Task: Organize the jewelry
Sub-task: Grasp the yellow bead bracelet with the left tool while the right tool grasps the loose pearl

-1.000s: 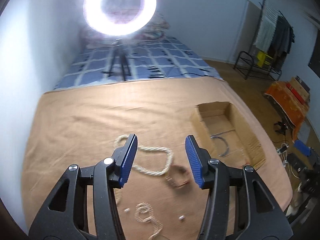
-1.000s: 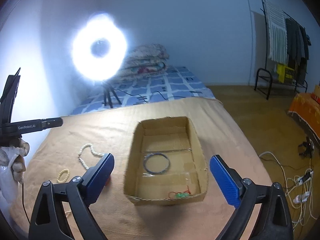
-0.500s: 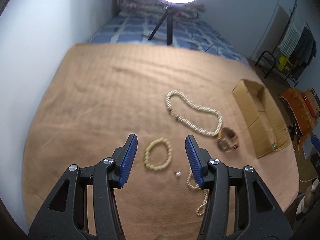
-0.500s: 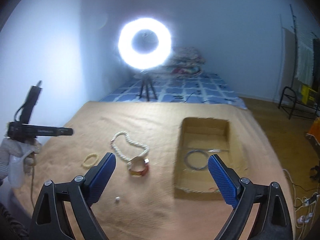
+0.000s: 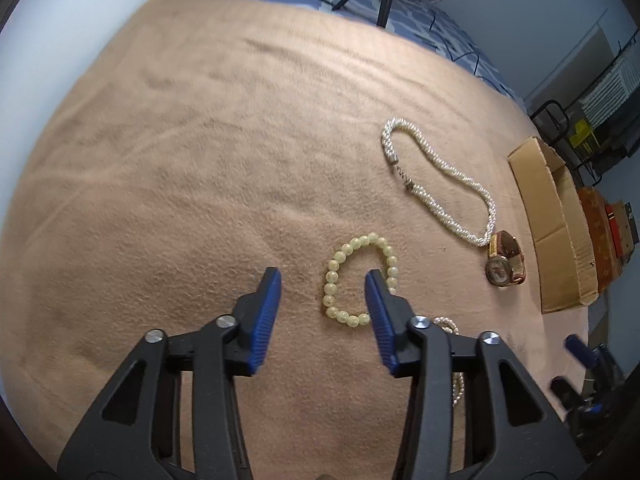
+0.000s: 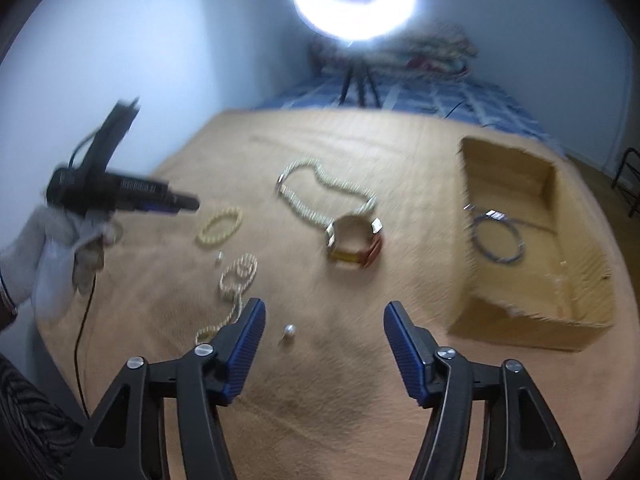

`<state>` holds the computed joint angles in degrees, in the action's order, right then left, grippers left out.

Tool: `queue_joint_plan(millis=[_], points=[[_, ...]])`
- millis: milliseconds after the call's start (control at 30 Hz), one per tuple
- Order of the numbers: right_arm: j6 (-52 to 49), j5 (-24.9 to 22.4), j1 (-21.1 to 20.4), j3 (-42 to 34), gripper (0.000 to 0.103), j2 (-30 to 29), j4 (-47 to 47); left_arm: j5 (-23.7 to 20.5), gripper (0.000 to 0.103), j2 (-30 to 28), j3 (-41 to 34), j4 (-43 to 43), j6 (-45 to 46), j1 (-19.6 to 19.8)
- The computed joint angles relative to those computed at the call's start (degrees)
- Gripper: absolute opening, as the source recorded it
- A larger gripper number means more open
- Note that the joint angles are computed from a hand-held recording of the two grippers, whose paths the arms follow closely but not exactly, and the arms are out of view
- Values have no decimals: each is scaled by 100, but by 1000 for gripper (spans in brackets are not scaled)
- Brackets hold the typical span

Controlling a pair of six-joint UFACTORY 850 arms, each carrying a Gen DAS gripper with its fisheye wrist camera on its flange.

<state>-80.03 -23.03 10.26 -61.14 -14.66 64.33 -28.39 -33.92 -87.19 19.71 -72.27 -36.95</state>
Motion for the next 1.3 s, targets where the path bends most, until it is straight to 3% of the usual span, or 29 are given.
queue_joint_plan(millis=[233,567,900,1100,1300], points=[[624,-151,102,-138,51,-333,-704,-153,43,-349,-328,-369,550,40],[1213,-357,170,-316,42,-615,-1196,-470,35,-578,-598,33,611,-12],[1376,-415,232,-443,36,-765,-1254,-845,7,-709,-768,632,438,-115],[1344,-302,322,-462,29,-799,-1366,-820,6,-656,-706,680,373,-110],[1198,-374,290,-492,16,-837,-1314,-824,5,-529,-575,845,141,-132]])
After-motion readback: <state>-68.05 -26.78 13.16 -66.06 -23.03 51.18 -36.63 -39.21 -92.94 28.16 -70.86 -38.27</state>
